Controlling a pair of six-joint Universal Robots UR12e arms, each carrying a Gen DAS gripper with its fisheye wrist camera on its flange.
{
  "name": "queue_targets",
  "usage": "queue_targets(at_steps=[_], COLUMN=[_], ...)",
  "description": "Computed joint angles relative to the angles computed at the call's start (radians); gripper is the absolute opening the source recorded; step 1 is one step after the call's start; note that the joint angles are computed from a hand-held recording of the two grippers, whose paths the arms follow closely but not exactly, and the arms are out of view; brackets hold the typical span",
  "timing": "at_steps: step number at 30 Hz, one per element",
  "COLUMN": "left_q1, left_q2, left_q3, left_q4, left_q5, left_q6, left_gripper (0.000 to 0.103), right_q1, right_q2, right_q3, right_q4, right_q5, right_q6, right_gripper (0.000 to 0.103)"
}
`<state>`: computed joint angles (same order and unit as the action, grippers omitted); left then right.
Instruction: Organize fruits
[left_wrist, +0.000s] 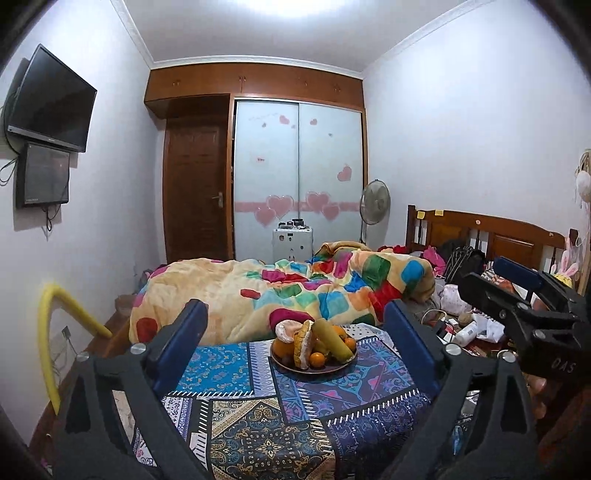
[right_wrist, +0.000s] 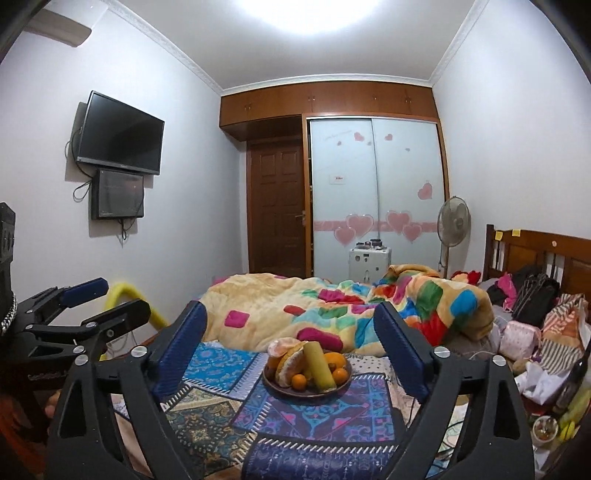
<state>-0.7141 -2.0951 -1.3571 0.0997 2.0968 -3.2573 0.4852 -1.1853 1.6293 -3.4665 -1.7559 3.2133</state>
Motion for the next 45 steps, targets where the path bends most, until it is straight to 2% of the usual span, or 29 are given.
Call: queue_targets(at_steps=[2,8,19,45], left_q1=[-0.001,-0.002,-0.007,-0.011], left_q2=[0.0,-0.001,-0.009,-0.009], left_q3=[-0.002,-0.004,0.003,0.006], left_q4=[0.007,0.01,0.013,0.0], left_q5=[0.008,0.03,0.05,0.045], left_q6=[-0.004,-0.019,-0.002,0.007], left_gripper=[0.102,0.103,0.103,0.103], right_q1=[0.003,0.009,0.012,0.01], right_q2=[-0.002,-0.005,-0.01,-0.017], right_q3=[0.005,0.014,0.024,0.031], right_q4=[-0.01,-0.026,-0.031,-0.027], right_q5=[-0.009,-0.026,-0.027,-0.028], right_q6=[0.002,-0.01,0.002,0.02], right_gripper=[0.099,0.103,0.103,0.103])
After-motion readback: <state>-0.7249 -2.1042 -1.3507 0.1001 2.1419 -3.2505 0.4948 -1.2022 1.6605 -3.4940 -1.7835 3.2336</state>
